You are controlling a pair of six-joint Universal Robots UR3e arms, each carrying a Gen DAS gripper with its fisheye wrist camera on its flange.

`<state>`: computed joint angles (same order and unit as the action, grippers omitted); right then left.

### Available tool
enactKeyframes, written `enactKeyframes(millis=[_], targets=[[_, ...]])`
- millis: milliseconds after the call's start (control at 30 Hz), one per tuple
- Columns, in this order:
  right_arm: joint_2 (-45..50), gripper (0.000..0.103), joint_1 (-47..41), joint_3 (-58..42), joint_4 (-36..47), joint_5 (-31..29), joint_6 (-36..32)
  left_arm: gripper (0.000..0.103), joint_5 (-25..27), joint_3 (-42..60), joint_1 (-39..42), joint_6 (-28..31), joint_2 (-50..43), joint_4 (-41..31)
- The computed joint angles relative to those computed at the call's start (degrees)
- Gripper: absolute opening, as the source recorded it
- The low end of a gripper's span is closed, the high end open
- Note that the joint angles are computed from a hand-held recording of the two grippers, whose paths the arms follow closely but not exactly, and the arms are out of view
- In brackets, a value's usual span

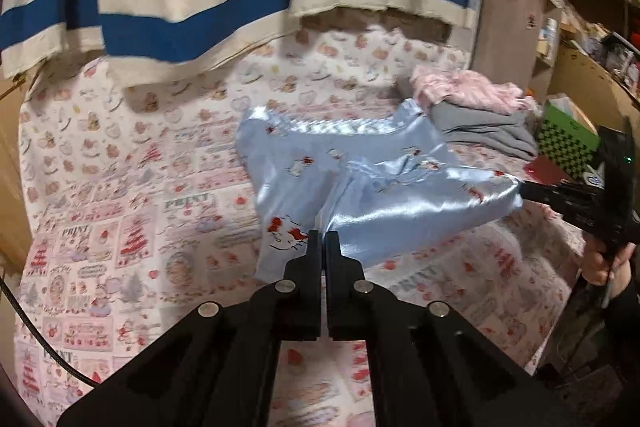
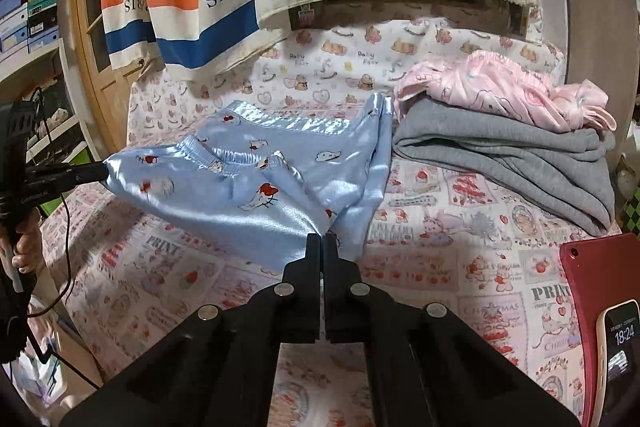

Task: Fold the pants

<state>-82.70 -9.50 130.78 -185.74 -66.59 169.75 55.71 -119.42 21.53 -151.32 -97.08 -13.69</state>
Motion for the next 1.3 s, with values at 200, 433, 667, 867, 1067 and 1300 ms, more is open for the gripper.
enactKeyframes(millis=[200, 433, 667, 867, 1067, 1300], targets=[[3.1, 0.0, 0.7, -1.3, 4.0, -0.8, -1.7, 0.001, 4.3, 2.5, -1.7, 1.3, -6.3, -3.6], [-1.6, 0.026, -1.5, 1.2, 2.0, -0.9, -0.8, 0.024, -2.6, -1.0, 2.4, 5.1, 0.5, -6.5], [5.7, 0.033, 3.1, -17.3, 13.7, 2.2, 1.5, 0.035, 4.6, 15.2, -7.9, 1.0, -7.6, -9.4], [20.5, 0.033, 11.2, -37.6, 25.1, -6.7, 2.3, 0.03, 13.2, 34.0, -15.0, -3.6, -22.7, -16.2], [23.7, 0.001, 12.8, -41.4, 23.3, -10.0, 3.6, 0.003, 12.0, 35.0, -15.2, -3.1, -25.0, -10.8], [26.6, 0.001, 12.4, -48.1, 27.7, -11.4, 5.4, 0.003, 15.5, 44.3, -17.1, -4.5, -31.1, -14.6]])
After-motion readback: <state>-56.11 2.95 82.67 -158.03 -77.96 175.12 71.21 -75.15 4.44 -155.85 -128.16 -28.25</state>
